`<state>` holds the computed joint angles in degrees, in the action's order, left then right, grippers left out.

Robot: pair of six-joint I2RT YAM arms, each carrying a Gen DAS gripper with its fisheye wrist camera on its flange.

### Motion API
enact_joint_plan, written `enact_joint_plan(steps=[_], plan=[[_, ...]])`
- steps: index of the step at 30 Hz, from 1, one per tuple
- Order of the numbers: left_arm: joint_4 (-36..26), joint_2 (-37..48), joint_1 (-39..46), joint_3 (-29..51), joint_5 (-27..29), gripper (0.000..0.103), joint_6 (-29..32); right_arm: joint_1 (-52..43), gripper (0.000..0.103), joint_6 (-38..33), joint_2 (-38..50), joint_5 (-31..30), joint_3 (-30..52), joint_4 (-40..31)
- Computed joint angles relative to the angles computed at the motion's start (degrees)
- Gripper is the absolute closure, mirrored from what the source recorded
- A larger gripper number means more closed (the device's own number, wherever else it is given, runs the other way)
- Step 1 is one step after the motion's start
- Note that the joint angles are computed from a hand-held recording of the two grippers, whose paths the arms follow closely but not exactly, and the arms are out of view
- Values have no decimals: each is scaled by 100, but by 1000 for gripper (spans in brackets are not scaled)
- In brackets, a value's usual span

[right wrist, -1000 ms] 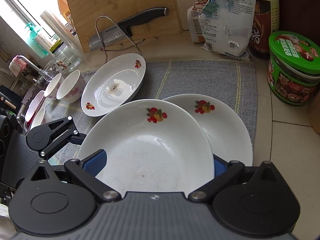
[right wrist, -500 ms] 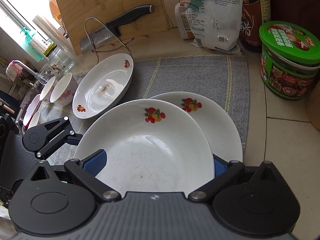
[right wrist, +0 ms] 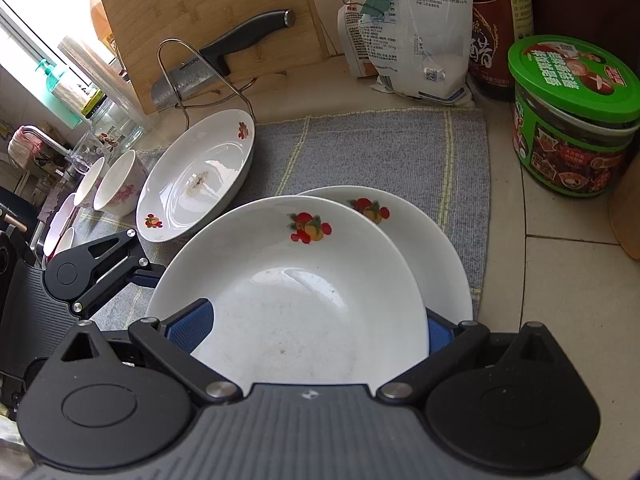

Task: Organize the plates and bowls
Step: 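Lower the held plates onto the plate stack by the jars and open both tools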

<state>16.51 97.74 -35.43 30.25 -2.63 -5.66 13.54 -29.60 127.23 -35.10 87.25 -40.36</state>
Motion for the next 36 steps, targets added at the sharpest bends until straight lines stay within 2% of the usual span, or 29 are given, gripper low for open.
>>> enact_joint_plan(steps=[11, 36], plan=[[-167, 99, 100, 155, 129, 3, 97, 14, 0, 27, 55, 24, 37, -12], [-259, 126, 103, 226, -71, 3, 406, -64, 0, 165, -130, 155, -292, 197]])
